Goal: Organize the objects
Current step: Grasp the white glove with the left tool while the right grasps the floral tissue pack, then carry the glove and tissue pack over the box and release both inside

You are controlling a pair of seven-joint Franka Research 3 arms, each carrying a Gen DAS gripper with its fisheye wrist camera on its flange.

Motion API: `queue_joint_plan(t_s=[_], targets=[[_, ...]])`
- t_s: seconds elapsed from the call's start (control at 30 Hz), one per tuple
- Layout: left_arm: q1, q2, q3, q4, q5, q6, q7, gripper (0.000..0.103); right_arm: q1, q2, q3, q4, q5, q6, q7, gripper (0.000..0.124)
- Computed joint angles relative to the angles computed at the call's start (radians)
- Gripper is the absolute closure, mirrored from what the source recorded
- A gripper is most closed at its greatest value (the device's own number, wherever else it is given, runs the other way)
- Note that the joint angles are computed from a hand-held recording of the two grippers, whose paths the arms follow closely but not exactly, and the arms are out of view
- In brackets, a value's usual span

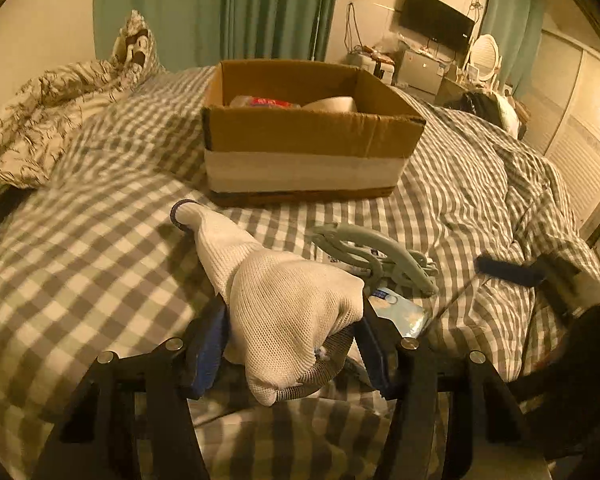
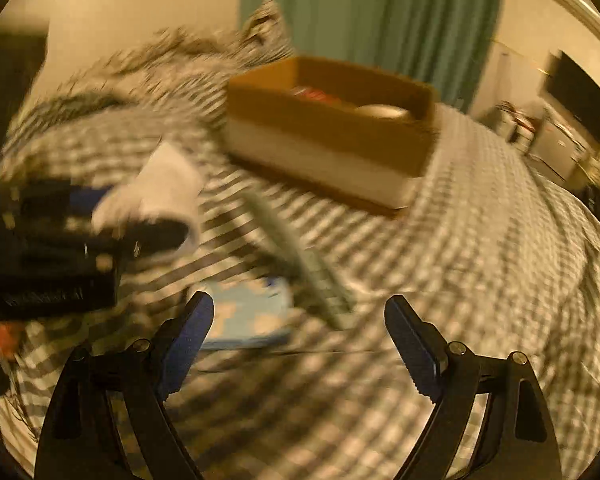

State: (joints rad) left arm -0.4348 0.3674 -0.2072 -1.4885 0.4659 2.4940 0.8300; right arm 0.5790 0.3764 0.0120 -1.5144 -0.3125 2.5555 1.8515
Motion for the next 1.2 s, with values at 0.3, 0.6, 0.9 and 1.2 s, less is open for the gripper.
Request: queue_joint_plan(t_s=[0.3, 0.6, 0.9, 1.2], targets=[[-0.012, -0.065, 0.038, -0.037, 0.167, -0.018, -0.115, 0.043, 0.011, 0.109, 0.015, 0.105, 0.086, -0.098, -0.068, 0.036], [0.007, -0.063, 0.018, -0.046, 0.157, -0.017, -0.108, 0.043, 0.006, 0.098, 0.010, 0.076, 0.139, -0.073, -0.058, 0.050], [-0.010, -0.073, 0.014, -0.040, 0.196, -0.004, -0.119, 0.043, 0.008, -0.020, -0.003, -0.017, 0.061, -0.051, 0.041, 0.050], [-0.034, -0.061, 0.021, 0.044, 0.252, -0.011, -0.099, 0.043, -0.001, -0.055, -0.025, 0.059, -0.084, -0.033, 0.139, 0.050]])
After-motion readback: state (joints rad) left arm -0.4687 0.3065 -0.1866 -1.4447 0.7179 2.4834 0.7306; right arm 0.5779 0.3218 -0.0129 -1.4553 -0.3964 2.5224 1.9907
